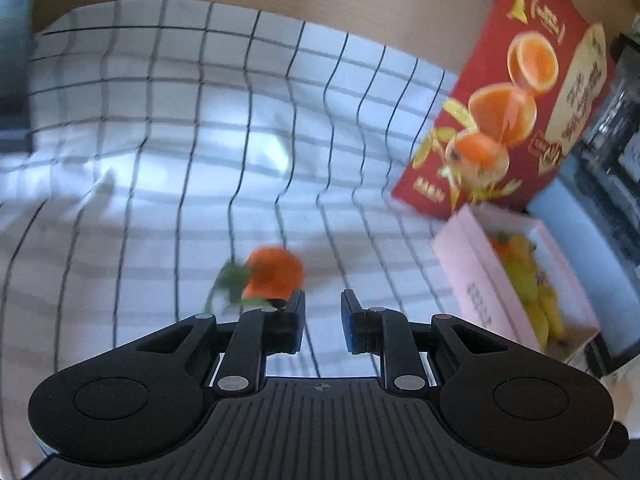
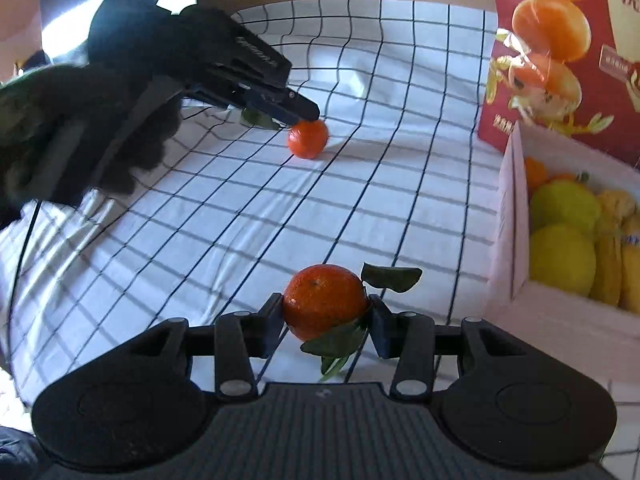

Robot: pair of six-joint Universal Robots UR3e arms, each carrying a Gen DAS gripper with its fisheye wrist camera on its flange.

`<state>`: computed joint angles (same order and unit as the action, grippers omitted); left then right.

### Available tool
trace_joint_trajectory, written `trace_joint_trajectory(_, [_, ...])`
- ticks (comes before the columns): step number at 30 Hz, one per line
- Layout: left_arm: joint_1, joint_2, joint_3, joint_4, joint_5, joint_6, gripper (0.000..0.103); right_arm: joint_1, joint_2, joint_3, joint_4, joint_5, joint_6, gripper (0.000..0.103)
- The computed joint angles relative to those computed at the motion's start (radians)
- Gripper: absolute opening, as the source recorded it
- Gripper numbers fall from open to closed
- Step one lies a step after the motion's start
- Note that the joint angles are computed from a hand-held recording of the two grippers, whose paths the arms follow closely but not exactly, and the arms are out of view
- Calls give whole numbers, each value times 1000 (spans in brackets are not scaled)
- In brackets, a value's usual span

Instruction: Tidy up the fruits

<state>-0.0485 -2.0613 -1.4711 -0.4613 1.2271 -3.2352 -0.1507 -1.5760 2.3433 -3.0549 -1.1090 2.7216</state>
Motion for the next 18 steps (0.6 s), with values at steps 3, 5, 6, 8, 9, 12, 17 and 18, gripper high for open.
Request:
trace_joint_trajectory(3, [-69, 71, -74, -19, 131, -20, 22, -25, -33, 30, 47, 56, -42, 44])
trace_joint_trajectory(5, [-93, 97, -100, -40, 181, -43, 22, -24, -28, 34, 57, 71, -71, 44])
trace_joint_trajectory(6, [-106, 104, -104, -51, 210, -54, 22, -20, -21, 32, 61, 71, -84, 44])
trace_joint_trajectory(8, [-131, 125, -123, -50, 268, -55, 22, -15, -13, 45, 32, 69, -101, 44])
trace_joint_trajectory(9, [-143, 134, -129, -53, 296, -53, 22, -13, -11, 48, 25, 67, -109, 45])
trace_joint_trajectory(12, [-141, 168, -158, -63, 293, -63, 22, -21, -19, 48, 41, 83, -120, 48])
trace_joint_trajectory(17, [-131, 211, -216, -54, 286, -74, 22, -70, -58, 34, 64, 159, -139, 54])
trace_joint_trajectory(18, [-122, 222, -233, -49, 276, -80, 22, -80, -62, 23, 64, 175, -136, 58])
